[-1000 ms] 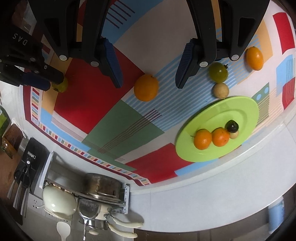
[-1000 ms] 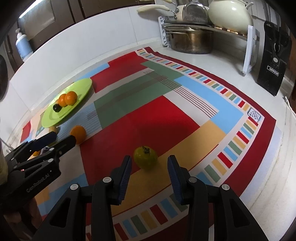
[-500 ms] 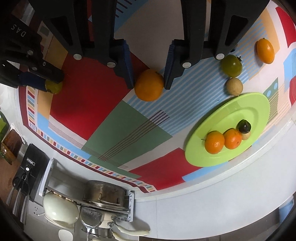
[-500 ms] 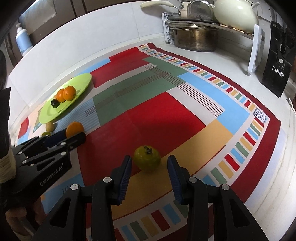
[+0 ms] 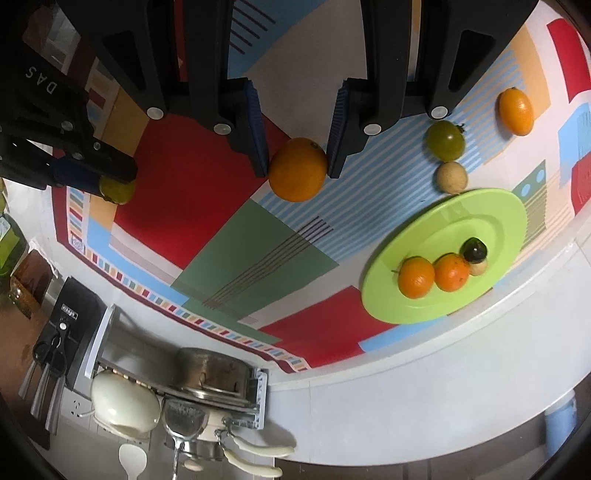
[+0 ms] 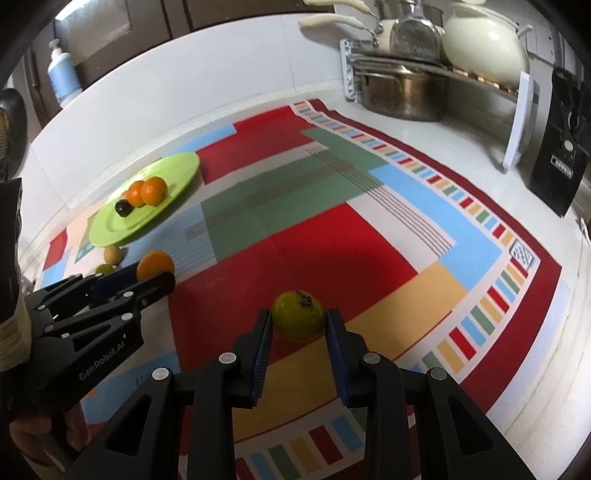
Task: Organize fruits
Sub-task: 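Carry the orange and green-yellow fruit in both tools over the green plate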
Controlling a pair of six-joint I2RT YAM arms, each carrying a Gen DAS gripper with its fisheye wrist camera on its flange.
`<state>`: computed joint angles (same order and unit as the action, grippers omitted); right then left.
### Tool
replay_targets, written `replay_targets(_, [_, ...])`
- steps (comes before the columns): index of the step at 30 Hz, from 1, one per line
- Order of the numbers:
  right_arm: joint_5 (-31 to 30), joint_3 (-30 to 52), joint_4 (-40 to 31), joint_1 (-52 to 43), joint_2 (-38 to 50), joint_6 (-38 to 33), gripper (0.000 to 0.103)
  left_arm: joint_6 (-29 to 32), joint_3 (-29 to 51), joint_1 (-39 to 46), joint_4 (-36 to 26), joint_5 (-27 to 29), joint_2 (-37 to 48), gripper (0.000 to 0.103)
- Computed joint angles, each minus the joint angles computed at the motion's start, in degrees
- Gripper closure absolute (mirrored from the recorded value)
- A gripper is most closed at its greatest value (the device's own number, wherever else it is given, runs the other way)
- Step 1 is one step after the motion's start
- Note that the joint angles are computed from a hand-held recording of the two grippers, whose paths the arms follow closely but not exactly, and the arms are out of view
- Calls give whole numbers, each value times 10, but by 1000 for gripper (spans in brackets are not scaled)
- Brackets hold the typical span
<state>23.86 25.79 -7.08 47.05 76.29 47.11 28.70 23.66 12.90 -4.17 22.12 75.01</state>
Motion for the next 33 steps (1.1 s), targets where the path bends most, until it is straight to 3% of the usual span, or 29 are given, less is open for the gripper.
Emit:
replay_targets(17, [41,44,-51,45,-61,-47,73,20,14,95,-124,63,-157,71])
replay_targets(33, [11,108,-19,52,-50,-137,73,32,76,207,-213,127,-190,71])
